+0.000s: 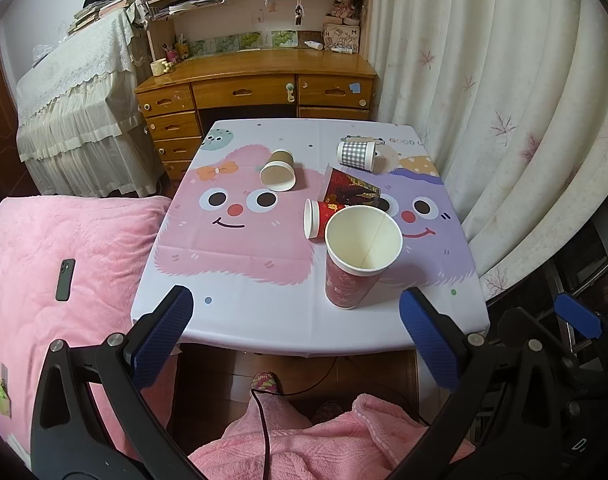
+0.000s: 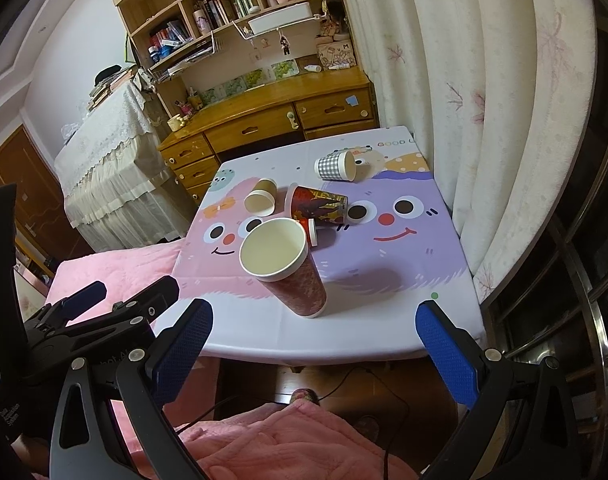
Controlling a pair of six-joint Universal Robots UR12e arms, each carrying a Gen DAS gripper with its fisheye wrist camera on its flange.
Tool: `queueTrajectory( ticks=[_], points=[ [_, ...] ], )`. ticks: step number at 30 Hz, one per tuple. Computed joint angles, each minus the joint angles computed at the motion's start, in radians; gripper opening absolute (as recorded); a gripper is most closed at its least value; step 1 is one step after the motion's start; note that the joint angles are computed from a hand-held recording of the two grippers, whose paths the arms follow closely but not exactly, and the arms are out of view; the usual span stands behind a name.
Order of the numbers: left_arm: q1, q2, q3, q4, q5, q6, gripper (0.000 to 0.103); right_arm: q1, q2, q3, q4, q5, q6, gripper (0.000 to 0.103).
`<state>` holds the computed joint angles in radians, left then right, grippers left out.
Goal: Flip cup upright
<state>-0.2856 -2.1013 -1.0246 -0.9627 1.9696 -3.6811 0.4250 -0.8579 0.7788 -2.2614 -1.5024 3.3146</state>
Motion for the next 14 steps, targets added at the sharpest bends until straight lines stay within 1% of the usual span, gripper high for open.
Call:
queueTrajectory(
  ticks=[14],
  points=[
    [0.002, -0.004, -0.007, 0.008, 0.004, 0.01, 0.102, 0.001, 0.001, -0.005, 0.005, -0.003, 0.007, 0.102]
  ],
)
